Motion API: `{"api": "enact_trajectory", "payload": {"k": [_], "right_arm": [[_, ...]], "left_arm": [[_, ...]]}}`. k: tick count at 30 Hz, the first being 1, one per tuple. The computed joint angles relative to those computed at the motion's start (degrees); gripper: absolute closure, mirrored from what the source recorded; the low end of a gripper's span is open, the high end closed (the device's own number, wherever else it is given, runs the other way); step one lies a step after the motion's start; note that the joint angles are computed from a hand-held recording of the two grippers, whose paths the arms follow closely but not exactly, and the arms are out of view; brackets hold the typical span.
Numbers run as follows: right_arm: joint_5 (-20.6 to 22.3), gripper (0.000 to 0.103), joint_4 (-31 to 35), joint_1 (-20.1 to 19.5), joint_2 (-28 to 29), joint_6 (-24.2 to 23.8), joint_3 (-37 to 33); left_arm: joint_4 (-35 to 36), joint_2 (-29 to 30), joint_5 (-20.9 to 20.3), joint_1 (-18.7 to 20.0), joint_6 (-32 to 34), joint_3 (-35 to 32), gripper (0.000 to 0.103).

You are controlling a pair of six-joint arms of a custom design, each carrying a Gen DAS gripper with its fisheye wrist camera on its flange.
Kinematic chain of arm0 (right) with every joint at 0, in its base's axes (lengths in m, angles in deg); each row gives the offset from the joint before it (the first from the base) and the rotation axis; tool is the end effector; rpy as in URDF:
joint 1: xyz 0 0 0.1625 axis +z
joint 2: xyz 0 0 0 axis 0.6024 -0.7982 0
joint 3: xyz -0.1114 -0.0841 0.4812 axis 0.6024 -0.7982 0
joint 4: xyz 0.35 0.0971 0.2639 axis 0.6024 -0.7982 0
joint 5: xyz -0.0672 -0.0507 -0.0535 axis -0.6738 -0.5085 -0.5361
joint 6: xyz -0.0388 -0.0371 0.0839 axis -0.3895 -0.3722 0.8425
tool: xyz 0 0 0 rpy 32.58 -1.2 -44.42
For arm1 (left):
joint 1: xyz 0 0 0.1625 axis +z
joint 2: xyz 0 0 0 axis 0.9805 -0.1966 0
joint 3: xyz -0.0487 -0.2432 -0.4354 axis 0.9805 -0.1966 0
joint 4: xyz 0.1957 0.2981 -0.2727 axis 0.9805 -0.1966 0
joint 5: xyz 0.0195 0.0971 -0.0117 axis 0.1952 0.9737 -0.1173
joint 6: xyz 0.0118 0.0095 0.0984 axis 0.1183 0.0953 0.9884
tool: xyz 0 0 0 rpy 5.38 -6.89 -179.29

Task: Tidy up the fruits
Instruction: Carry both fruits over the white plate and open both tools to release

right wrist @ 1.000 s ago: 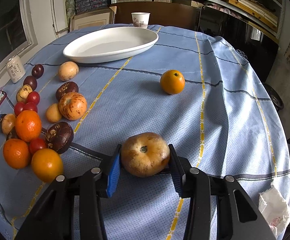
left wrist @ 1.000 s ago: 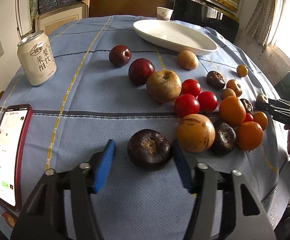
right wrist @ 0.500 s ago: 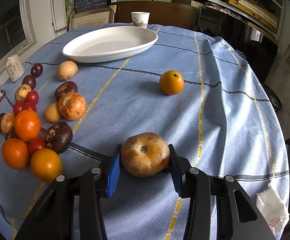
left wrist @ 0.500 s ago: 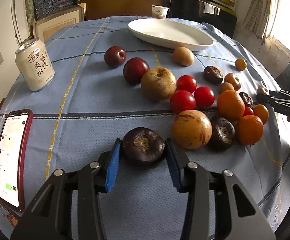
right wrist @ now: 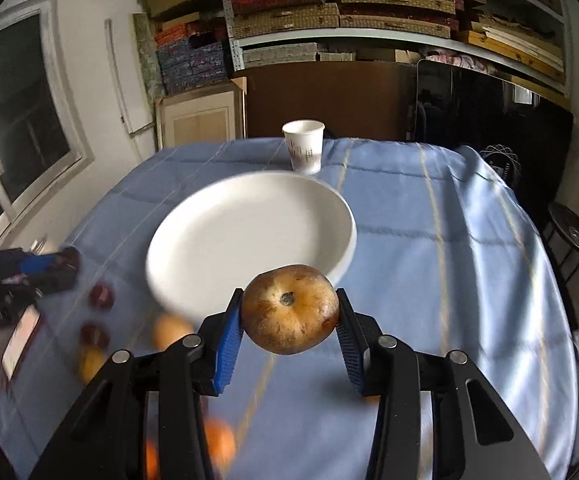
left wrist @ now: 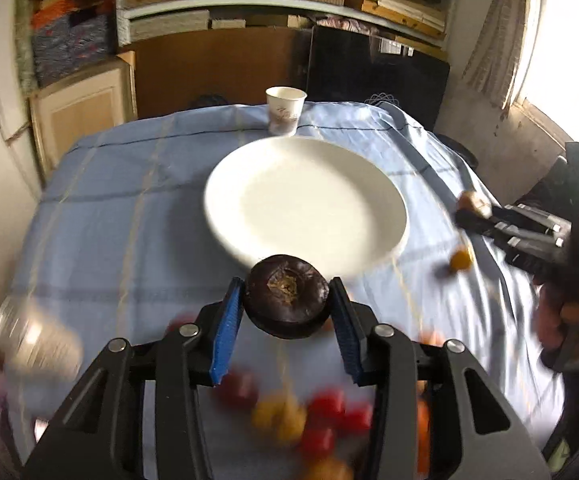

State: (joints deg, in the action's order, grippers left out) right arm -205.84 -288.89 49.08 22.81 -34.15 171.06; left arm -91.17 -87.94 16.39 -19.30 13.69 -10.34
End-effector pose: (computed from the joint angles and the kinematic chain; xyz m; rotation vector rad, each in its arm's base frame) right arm 0.0367 -0.7070 0.2634 0.0814 -2.1764 1.1157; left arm -0.3032 -0.8467 0.0458 1.2421 2.4449 -0.4091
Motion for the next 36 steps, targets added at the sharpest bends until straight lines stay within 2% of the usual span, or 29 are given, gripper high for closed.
{"api": "enact_trajectory", "payload": {"k": [2,6,8,11,18,19,20,21,22,23,25,27,28,29,32,36], "right_arm": [[-0.58,0.059,4.46,-0.56,2.44,1.07,-5.21],[-1.35,0.059,13.37,-1.87,6.12,3.33,-12.69],[-2.5,0.059,13.76,-1.9,7.44,1.55,-14.3],[-3.35,0.059,14.96,-2.03,8.32,1.29,-15.65],[-4.54,0.058,17.65,-2.28,9.66,0.9,-17.55],[-4.46,0.054,17.83,-2.3,9.7,0.89,-17.61],[-4.09,0.05,17.32,-2.26,9.6,0.75,-17.36],[-3.85,0.045,16.45,-2.2,9.41,0.56,-17.02],[-3.69,0.045,15.43,-2.07,9.08,0.3,-16.45],[-3.37,0.045,14.58,-1.92,8.58,0.03,-15.73],[-2.44,0.045,11.45,-1.48,6.65,-0.25,-12.86],[-1.11,0.043,5.22,-1.12,3.8,0.05,-8.08],[-0.77,0.038,2.82,-1.14,2.83,0.64,-6.35],[-0.06,0.035,-1.57,-1.41,1.11,2.13,-3.05],[-0.21,0.034,-8.17,-2.71,-2.06,6.52,3.35],[-1.66,0.033,-14.7,-5.2,-4.0,12.14,10.09]], "left_arm": [[4.24,6.15,2.1,-0.39,-1.11,-8.69,0.061],[11.34,13.56,4.83,-0.36,-2.32,-19.46,0.061],[12.71,15.55,5.92,-0.21,-2.03,-21.96,0.061],[15.31,17.48,6.24,0.25,-2.77,-25.16,0.061],[17.33,19.15,7.42,0.61,-3.51,-27.36,0.06],[16.97,19.23,7.93,0.56,-3.36,-27.23,0.06],[15.95,19.23,8.56,0.44,-2.99,-26.82,0.056],[14.64,19.1,9.17,0.3,-2.46,-26.26,0.043],[13.17,18.66,9.66,0.16,-2.07,-25.29,0.037],[11.21,17.79,9.67,0.0,-1.84,-23.78,0.033],[8.77,14.86,8.09,-0.29,-2.12,-19.92,0.033],[4.65,11.48,6.62,-0.53,-1.98,-14.92,0.026],[-0.36,8.9,6.64,-0.81,-1.69,-10.5,0.014],[-4.44,7.25,7.33,-1.04,-1.45,-7.31,0.006],[-14.21,1.67,9.63,-1.51,-0.03,2.98,0.006],[-22.57,-4.72,6.03,-0.75,0.47,14.42,0.005]]}}
